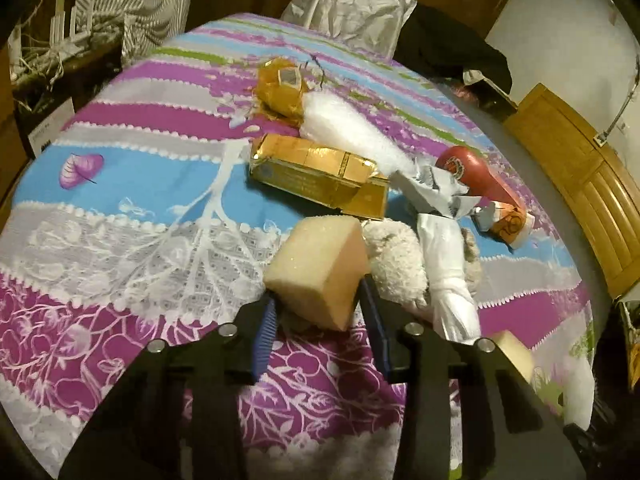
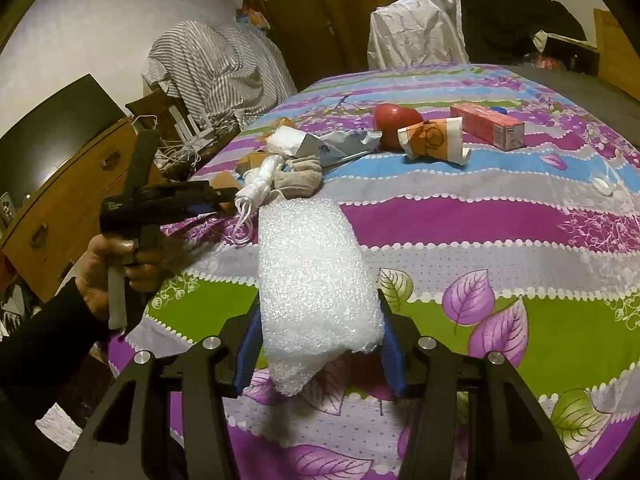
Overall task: Collect trash
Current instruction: 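Grasp the beige sponge with the left tool while the right tool grasps the bubble-wrap roll, then carry the sponge and bubble wrap to the white bucket and release both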
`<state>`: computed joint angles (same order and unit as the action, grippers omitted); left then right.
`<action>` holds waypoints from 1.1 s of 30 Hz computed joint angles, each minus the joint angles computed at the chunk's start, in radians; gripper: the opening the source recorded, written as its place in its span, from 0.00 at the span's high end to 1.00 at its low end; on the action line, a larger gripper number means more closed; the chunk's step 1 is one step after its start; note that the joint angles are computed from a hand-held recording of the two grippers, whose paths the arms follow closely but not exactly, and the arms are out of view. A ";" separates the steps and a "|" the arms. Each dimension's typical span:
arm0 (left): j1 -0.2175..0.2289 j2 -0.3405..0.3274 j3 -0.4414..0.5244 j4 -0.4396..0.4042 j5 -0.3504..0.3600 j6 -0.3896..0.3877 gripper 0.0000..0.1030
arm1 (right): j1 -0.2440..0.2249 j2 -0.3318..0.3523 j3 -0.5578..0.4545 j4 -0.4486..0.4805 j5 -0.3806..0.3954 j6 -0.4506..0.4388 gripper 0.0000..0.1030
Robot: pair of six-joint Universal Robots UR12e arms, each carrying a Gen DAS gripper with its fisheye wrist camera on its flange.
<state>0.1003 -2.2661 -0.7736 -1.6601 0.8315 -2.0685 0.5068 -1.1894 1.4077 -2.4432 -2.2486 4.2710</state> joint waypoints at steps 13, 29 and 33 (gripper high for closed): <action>0.098 0.203 -0.325 0.415 0.047 -0.097 0.66 | 0.016 0.074 -0.148 0.155 -0.010 -0.038 0.49; 0.166 0.293 -0.484 0.637 0.052 -0.126 0.66 | 0.034 0.113 -0.225 0.249 -0.028 0.031 0.49; 0.171 0.294 -0.484 0.687 0.036 -0.154 0.66 | 0.038 0.131 -0.264 0.247 -0.039 -0.006 0.49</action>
<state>0.2717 -1.9722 -1.2577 -0.9732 0.8680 -2.2228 0.5445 -1.0585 1.1436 -2.1961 -2.2873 4.2648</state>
